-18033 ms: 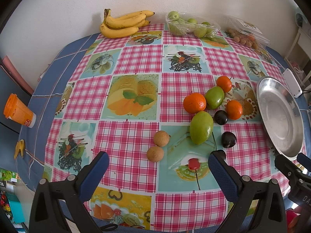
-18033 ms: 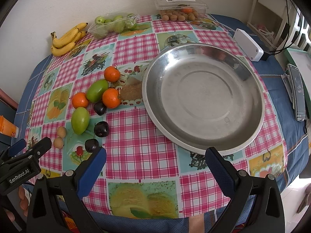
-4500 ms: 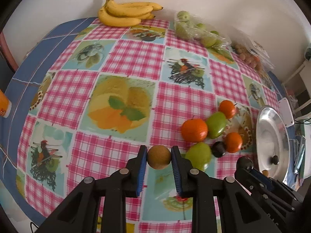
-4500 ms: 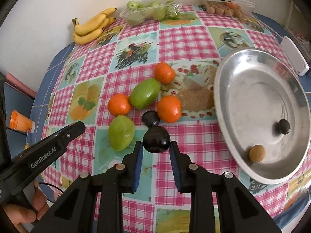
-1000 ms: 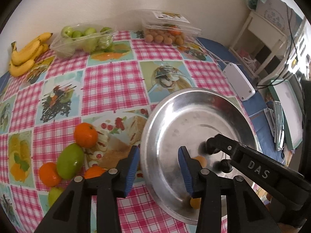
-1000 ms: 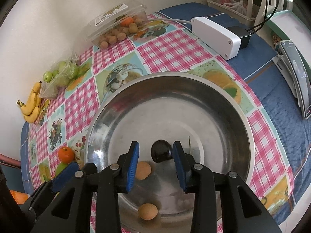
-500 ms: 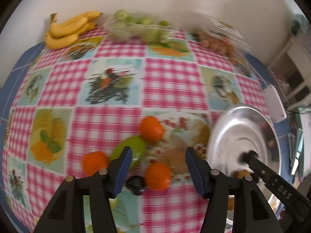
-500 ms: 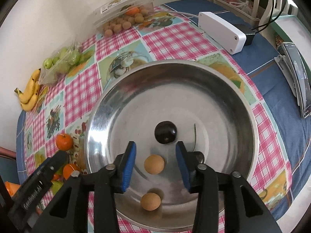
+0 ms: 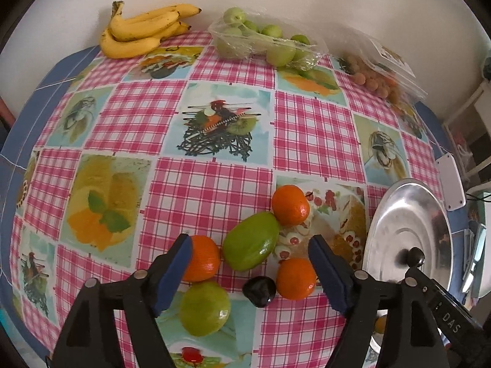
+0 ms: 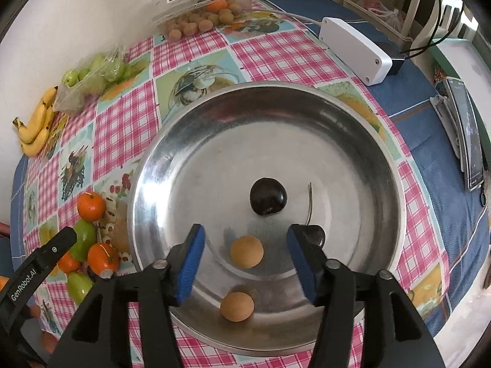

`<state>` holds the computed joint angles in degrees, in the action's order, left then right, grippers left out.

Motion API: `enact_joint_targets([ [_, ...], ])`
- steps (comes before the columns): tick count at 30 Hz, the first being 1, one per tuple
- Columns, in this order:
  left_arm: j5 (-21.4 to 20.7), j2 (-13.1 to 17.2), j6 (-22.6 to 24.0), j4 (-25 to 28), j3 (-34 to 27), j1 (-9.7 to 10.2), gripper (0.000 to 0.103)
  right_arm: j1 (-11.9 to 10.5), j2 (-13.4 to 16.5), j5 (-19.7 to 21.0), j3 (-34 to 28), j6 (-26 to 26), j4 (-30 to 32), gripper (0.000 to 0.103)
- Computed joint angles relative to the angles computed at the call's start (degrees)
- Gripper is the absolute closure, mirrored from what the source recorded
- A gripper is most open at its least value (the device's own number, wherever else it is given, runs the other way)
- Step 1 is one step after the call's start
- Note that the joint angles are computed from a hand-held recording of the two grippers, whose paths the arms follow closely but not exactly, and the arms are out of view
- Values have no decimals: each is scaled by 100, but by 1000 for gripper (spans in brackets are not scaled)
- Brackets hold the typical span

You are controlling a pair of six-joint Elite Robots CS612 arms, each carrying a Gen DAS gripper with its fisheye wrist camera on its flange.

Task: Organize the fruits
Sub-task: 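Move both open grippers away from the bowl to the loose oranges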

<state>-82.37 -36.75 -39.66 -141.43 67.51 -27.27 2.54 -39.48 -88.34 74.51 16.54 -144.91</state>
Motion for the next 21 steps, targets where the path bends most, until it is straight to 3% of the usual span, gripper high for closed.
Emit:
enact_joint_targets([
  [4, 61, -28, 13, -77, 45, 5, 8, 32, -16, -87, 14, -115, -91, 31],
  [7, 118, -52, 30, -150, 90, 4, 1, 57, 0, -129, -12, -186, -95, 20],
  [21, 534, -144, 146, -50, 266, 37, 0, 169, -14, -326, 22, -576, -85, 0],
])
